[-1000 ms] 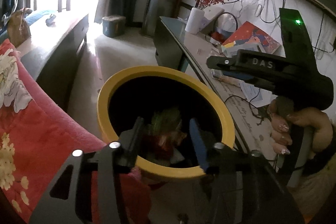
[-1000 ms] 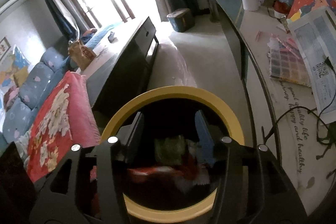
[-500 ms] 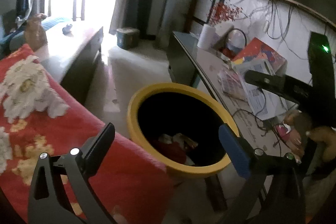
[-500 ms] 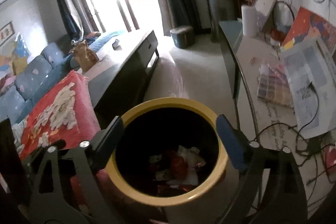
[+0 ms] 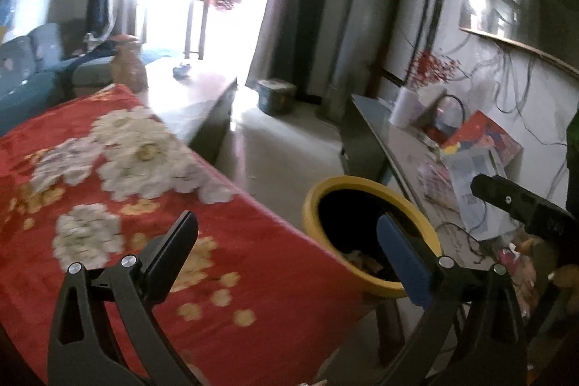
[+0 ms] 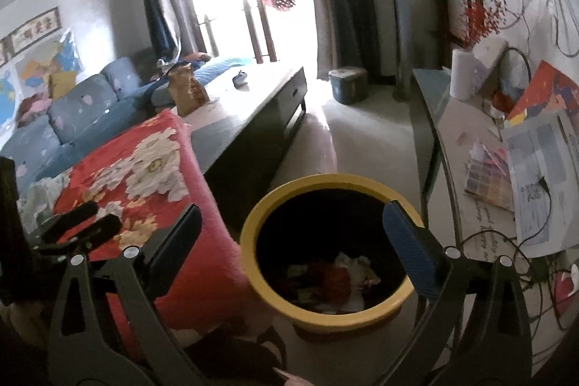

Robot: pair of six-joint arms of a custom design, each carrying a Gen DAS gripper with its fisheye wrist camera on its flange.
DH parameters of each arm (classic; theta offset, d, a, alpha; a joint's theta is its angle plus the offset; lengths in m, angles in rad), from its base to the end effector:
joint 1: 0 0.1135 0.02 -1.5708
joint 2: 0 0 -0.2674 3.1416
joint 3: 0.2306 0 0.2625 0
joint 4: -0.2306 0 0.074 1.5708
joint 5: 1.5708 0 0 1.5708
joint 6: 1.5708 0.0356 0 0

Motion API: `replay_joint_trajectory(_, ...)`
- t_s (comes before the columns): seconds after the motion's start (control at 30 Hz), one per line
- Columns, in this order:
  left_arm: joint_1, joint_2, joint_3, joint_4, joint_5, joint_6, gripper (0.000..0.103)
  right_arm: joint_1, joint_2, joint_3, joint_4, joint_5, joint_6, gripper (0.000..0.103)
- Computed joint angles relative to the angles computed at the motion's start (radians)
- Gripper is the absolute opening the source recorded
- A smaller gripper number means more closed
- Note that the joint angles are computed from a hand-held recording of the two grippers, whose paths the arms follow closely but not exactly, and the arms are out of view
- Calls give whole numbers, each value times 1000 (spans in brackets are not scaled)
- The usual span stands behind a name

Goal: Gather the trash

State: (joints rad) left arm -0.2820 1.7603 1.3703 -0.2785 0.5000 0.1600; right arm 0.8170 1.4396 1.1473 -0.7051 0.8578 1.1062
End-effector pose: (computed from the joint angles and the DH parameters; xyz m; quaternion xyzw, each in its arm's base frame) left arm 0.3911 -0.1311 0.2692 0.2964 0.8271 -0.2480 0.4081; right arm 0.2248 0.2001 0.2807 0.2421 0.8463 -0.0173 0.4743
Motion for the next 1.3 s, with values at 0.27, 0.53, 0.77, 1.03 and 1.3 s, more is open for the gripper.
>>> replay_joint_trajectory(0.27,117,-134,-153,79,-16,17,96,117,122,108,19,162,-1,92)
replay_joint_trajectory(0.53,204,-255,-319,208,-25,6,96,208,260,188,38,300,17,92)
replay_joint_trajectory(0.77,268,-301,-388,270,-4,-13,97,228,331,213,119,344,-57,92)
replay_joint_trajectory(1.03,282,-306,-393,272,13,-16,97,245,360,236,139,379,-111,92)
replay_joint_trajectory(1.3,281,-320,-404,275,13,-23,97,251,349,230,152,383,-138,92)
